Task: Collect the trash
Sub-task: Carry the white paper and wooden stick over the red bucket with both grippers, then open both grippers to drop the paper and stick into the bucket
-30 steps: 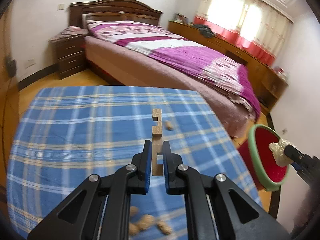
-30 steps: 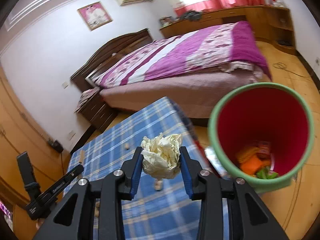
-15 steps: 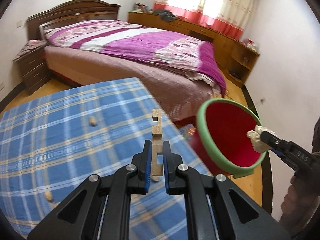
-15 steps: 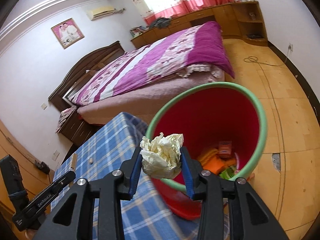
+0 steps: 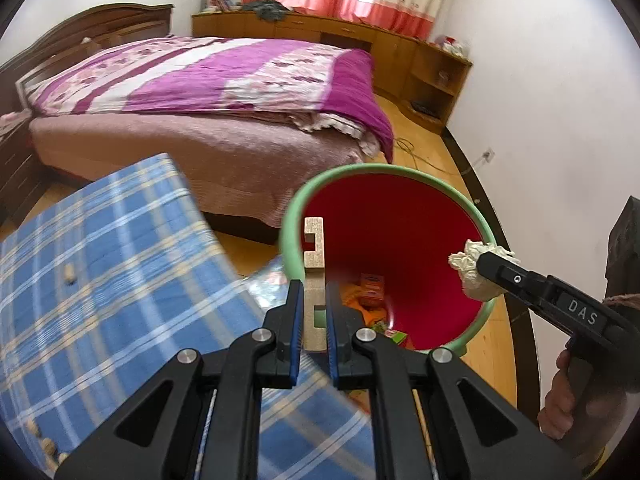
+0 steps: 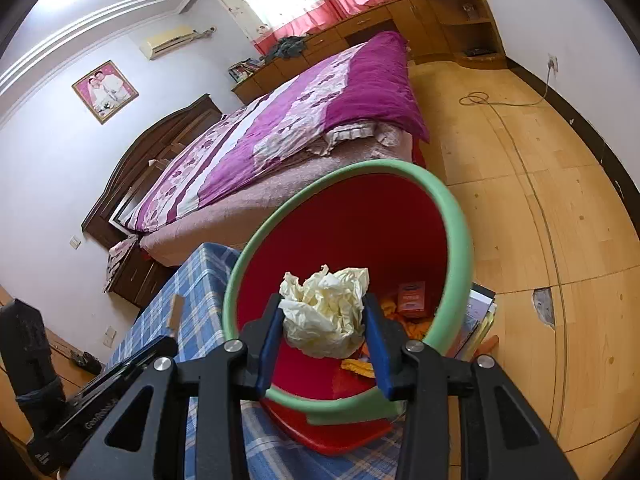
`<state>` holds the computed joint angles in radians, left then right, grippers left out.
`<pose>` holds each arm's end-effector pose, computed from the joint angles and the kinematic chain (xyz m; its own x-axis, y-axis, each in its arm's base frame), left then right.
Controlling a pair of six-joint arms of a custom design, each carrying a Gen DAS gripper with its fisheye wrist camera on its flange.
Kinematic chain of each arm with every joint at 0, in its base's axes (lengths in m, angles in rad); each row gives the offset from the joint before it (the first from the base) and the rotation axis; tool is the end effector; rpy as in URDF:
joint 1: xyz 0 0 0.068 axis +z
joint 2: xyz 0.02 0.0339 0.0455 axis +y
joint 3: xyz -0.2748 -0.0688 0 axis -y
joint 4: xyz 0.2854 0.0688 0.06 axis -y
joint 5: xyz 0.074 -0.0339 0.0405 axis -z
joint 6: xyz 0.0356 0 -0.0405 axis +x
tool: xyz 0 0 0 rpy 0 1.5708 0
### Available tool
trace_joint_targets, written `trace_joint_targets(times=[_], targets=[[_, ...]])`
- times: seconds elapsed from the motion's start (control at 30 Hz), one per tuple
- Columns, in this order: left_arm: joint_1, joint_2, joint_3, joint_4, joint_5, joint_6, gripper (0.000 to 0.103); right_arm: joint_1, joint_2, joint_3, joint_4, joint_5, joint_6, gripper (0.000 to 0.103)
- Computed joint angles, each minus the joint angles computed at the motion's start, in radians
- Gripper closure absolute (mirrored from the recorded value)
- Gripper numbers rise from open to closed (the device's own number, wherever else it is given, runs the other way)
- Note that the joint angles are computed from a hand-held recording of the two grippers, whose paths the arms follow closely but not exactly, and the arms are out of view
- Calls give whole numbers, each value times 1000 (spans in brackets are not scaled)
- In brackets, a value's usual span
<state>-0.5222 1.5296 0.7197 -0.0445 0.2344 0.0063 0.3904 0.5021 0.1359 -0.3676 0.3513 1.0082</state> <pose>0.2735 -0.1669 0.1408 -0.6498 0.3810 -0.6578 0.6214 0.7646 -0.1710 0.1405 0.0446 0.1276 -0.4327 0.6808 -0.5910 0.4593 0.7306 0.5053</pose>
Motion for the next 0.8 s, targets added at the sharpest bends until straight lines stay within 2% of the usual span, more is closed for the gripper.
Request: trace_joint_targets(times=[0.17,0.3,0.43,0.57,0.63,0.8], targets=[[-81,78,38,47,-71,-1,92,-97,-44,-32,1,-74,-42,59],[-90,113,60,42,-74,-18,75,-149,-22,-48,41,-122,-71,58],[-75,119,57,47,-64,-37,74,-182,31,-52,100,-156,-99,57],[-47,105,44,38,-62,-59,68,-186,108,-41,156,-171,-117,46],[-30,87,28,32,-60,-72,68,-181,133,-37,174,-182,-117,33],[15,33,-19,28,-55,-75,68,-135,126,-31,154,-146,-92,29]])
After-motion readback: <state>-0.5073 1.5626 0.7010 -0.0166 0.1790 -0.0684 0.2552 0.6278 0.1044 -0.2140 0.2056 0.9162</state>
